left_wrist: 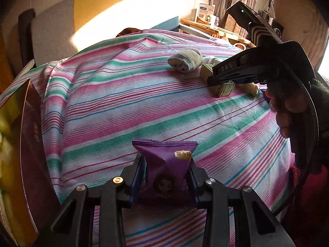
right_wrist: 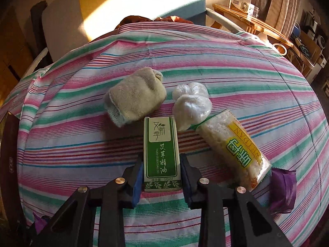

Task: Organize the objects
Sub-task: 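Grasp the green box with the right gripper while the left gripper holds the purple packet, then lower the purple packet into the gold tray and open the left gripper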

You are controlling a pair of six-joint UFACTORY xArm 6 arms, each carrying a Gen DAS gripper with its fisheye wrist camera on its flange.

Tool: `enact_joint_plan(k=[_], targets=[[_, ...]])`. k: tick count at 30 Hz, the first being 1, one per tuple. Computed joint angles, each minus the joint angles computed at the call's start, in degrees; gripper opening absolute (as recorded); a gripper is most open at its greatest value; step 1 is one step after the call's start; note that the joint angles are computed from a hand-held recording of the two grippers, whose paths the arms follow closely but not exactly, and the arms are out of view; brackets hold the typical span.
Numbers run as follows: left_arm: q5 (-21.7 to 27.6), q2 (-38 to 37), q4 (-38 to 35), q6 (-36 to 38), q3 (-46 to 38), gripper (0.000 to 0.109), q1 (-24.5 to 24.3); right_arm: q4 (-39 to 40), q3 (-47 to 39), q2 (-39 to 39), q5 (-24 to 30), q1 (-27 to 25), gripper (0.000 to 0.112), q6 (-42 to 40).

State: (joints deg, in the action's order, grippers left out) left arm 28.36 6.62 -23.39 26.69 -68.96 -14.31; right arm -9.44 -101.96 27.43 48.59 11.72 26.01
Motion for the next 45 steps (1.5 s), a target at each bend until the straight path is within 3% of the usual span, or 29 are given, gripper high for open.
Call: enact_joint_plan(k=[3, 5, 13, 20, 24, 29, 30, 40, 43, 45], targets=[[2.0, -0.5, -0.2, -1.0, -0.4, 0.035, 0.5, 3.2, 1.3, -1.0, -2.1, -0.1, 0.031, -2.0], [2.8, -1.6, 0.0, -1.3, 0.2, 0.035, 0.8, 5.5, 0.3, -0.2, -0.5, -0.1, 0.031, -3.7], [5.2, -7.9, -5.1, 2.4, 3.0, 0.035, 2.9, 4.3, -0.1, -0.2, 0.5, 0.1, 0.03, -3.3], [12.7, -8.4, -8.2, 0.3, -2.3, 0.035, 11.6, 2.0, -0.1, -0.6, 1.7, 0.7, 0.03, -2.7], [16.9, -1.4, -4.3, -5.8, -12.5, 0.035, 18.5, 1.0, 0.5, -1.3, 0.9, 1.2, 0.03, -2.8], [22.2, 12.3, 3.5, -14.8, -29.3, 0.035, 24.5, 0.9, -0.2, -0.9, 1.0, 1.8, 0.03, -4.1], [25.1, 15.9, 3.6, -14.7, -34.1, 0.035, 25.5, 0.8, -0.2, -1.0, 0.8, 1.8, 0.03, -4.3], [35.4, 40.2, 17.6, -26.7, -67.1, 0.037, 26.2, 0.8, -0.2, -1.0, -0.7, 2.3, 0.03, -5.7], [38.9, 46.2, 20.7, -28.0, -76.7, 0.051, 26.0, 0.5, -0.6, -0.7, -0.4, 2.4, 0.03, -5.8], [36.8, 44.5, 20.5, -27.1, -73.7, 0.056, 26.1, 0.1, -0.8, -0.5, -0.4, 2.4, 0.03, -5.8]])
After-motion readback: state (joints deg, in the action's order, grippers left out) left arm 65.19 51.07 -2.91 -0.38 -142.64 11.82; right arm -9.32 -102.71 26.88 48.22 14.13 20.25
